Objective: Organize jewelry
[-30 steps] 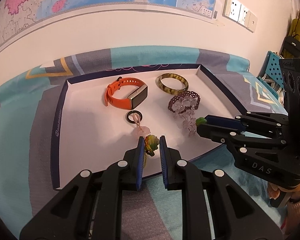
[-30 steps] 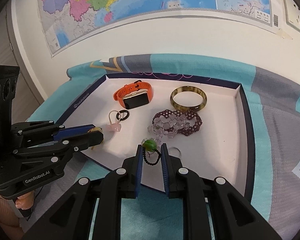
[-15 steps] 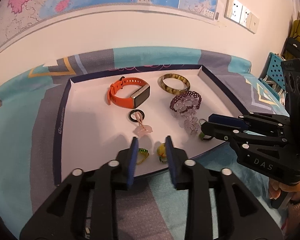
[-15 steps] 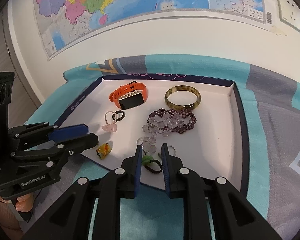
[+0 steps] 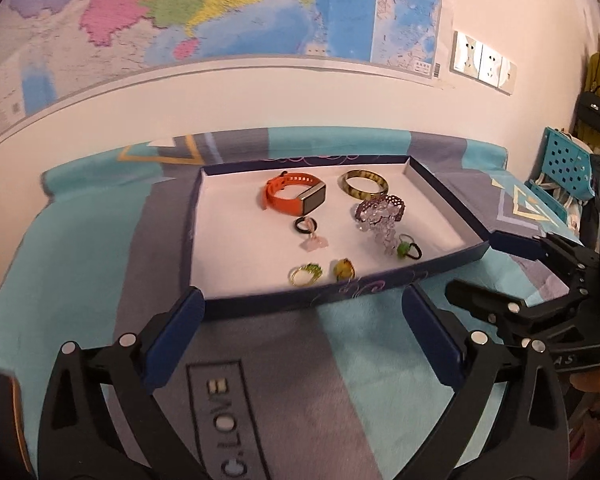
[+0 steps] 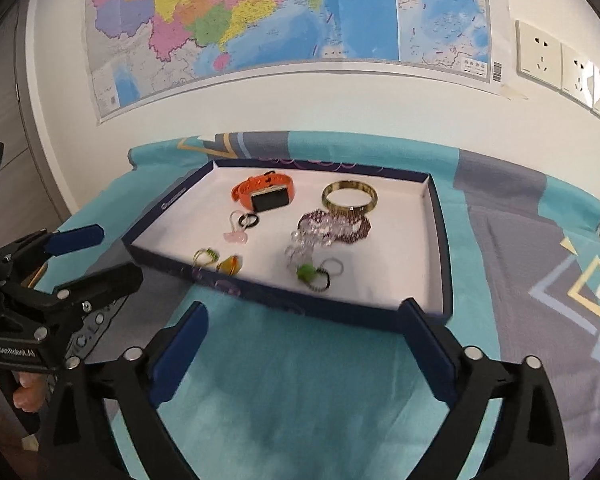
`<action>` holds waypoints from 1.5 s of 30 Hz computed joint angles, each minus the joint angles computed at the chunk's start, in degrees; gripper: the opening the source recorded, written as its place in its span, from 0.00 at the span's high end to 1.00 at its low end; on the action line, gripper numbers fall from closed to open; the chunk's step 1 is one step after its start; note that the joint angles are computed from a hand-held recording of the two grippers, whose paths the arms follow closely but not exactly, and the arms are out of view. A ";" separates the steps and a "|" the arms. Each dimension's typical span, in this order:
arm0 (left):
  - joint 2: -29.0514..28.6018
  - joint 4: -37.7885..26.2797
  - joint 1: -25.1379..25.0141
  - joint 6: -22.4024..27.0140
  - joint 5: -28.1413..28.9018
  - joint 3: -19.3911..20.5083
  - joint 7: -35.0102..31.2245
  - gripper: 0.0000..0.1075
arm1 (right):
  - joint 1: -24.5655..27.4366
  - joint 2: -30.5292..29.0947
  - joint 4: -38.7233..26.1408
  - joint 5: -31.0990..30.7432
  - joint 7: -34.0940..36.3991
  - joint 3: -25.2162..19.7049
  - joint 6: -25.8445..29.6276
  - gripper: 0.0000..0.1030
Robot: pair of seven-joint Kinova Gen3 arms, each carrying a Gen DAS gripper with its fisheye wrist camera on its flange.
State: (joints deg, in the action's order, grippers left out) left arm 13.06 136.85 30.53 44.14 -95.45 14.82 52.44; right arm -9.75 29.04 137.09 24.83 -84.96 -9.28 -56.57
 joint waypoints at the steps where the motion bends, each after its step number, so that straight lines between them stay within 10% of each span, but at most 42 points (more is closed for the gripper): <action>1: 0.14 0.02 0.65 0.85 1.16 0.32 0.06 0.09 | -0.47 0.32 0.98 -1.10 1.22 0.26 -1.25 0.07; 13: 1.74 -1.18 7.20 5.80 11.90 0.04 0.07 0.09 | -0.85 2.24 6.99 -3.77 5.06 0.56 -7.84 0.07; 45: 3.36 -3.21 12.42 8.91 17.44 -1.53 -1.25 0.09 | -1.61 4.04 8.92 -5.73 6.40 0.36 -9.54 0.07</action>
State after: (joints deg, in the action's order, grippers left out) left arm 16.42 133.64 42.95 53.05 -78.00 13.29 51.18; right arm -11.37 33.09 146.01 19.10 -78.55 -8.92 -66.11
